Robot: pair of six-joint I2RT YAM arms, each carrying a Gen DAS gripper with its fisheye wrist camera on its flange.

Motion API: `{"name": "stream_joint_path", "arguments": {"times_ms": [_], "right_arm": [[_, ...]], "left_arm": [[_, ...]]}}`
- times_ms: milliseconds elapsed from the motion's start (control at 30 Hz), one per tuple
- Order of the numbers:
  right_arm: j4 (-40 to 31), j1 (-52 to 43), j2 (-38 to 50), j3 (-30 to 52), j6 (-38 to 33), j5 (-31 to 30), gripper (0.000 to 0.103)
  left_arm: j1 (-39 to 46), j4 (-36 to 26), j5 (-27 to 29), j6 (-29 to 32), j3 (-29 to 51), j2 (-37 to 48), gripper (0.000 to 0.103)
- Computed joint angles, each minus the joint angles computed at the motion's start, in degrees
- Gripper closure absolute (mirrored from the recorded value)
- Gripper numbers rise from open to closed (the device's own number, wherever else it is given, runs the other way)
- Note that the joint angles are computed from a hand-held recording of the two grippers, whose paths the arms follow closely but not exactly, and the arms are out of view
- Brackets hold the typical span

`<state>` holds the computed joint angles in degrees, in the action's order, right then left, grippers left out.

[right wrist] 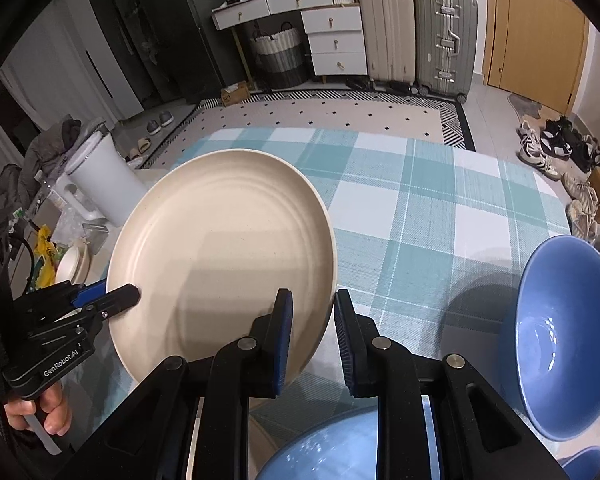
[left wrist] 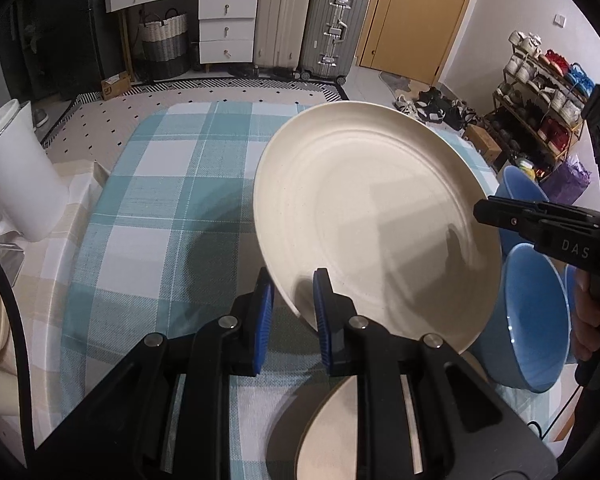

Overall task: Organize plates and bowls
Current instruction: 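Lift the gripped cream plate off the table with the left tool, then carry the cream plate with the left tool over the stacked plates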

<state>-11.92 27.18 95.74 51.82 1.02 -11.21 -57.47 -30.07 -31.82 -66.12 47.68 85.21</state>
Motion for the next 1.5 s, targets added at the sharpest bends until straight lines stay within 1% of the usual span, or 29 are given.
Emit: {"name": "stream_joint_path", "arguments": {"times_ms": [300,467,533,733,800,867,1000,1033,1200,1267,1400,1500], "right_arm": [[-0.5,0.9,-8.8,-5.5,0.7,-0.3,0.081],[-1.3,1.3,-13.7,-8.0,1.5,-0.2,0.081],[-1.8,1.4,-15.7,-8.8,1.6,-0.1,0.081],[-3.2,1.6,-21.0,-10.8,1.9,-0.5,0.081],[-3.6,1.8,-22.6,-11.7,2.1,-0.6,0.081],[-4.1,1.8,-24.6,-12.9,2.5,-1.1,0.081],[-4.5,1.1,-27.2,-14.7,3.4,-3.2,0.080],[-4.6,1.3,-28.2,-15.4,3.6,-3.3,0.080],[-4.4,3.0,-31.5,-17.9,4.7,-2.3,0.080],[-4.4,3.7,-32.7,-18.9,5.1,-2.0,0.080],[-4.0,6.2,-35.5,-21.3,5.7,0.6,0.080],[-3.5,7.1,-36.0,-22.7,6.6,0.9,0.080]], "left_arm": [[-6.7,-8.1,-4.4,-5.8,2.8,-2.8,0.086],[-10.4,-13.6,-6.6,-9.2,5.7,-2.9,0.086],[-10.7,-14.3,-6.9,-9.3,6.3,-2.7,0.086],[-14.4,-19.4,-8.7,-13.2,9.2,-2.1,0.086],[-16.4,-21.9,-9.4,-15.4,10.4,-1.6,0.086],[-17.1,-22.6,-9.4,-16.1,10.7,-1.4,0.086],[-20.2,-25.1,-10.1,-19.6,11.4,-1.3,0.086],[-19.9,-24.4,-10.0,-19.1,10.6,-1.7,0.086],[-22.9,-26.9,-10.5,-23.2,10.6,-1.6,0.086],[-23.7,-26.9,-10.4,-24.3,10.1,-1.6,0.086],[-25.7,-28.4,-10.2,-27.4,10.1,-0.7,0.086],[-26.8,-28.5,-10.1,-29.1,9.3,-0.8,0.086]]}}
